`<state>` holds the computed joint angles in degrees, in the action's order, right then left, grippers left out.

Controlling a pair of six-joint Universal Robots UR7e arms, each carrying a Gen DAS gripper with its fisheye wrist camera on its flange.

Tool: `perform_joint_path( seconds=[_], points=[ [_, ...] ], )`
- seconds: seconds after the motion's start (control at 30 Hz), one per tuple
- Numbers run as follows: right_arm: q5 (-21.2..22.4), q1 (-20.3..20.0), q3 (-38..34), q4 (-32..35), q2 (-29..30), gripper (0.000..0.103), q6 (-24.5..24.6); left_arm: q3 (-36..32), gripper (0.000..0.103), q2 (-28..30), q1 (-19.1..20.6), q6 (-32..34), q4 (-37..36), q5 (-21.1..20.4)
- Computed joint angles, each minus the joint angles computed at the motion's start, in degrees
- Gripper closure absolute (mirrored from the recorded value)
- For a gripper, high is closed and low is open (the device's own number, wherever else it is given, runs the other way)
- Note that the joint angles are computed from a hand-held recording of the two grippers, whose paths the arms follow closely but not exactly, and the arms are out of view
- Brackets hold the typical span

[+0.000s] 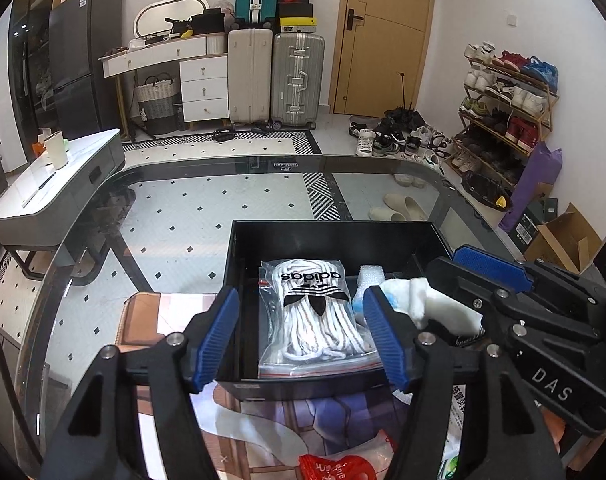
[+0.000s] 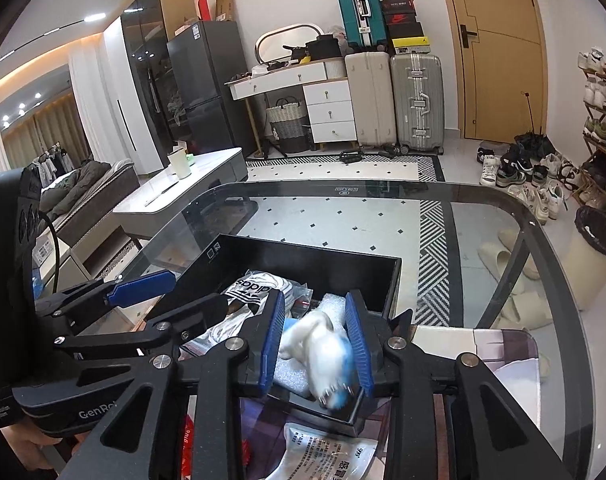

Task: Organize soft objects
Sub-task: 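Lower both held items into the black box and open both tools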

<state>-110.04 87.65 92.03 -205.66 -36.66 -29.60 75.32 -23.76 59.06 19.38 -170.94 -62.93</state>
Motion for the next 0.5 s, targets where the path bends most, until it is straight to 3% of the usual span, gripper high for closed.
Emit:
perform_joint_path(
  seconds=[0.13, 0.2, 0.33, 0.5],
  points=[
    [-0.42, 0.42, 0.78, -1.40, -0.06, 0.066, 0.01, 1.05, 0.025, -0.73, 0.11, -0.10, -1.31, -0.16],
    [-0.36, 0.56, 1.42, -2.69, -0.24, 0.057, -0.07, 1.81, 0.024, -1.47, 0.40, -0.57, -1.71, -1.43],
    [-0.44, 0.85, 2.88, -5.15, -0.69, 0.050, -0.39, 3.90, 0.007, -2.71, 0.75, -0.56, -4.51, -2.41],
    [-0.41, 0.98, 4.57, -6.29, -1.41, 0.029, -0.95, 5.65, 0.005, -4.04, 1.17, -0.91, -5.21, -3.29]
  ],
)
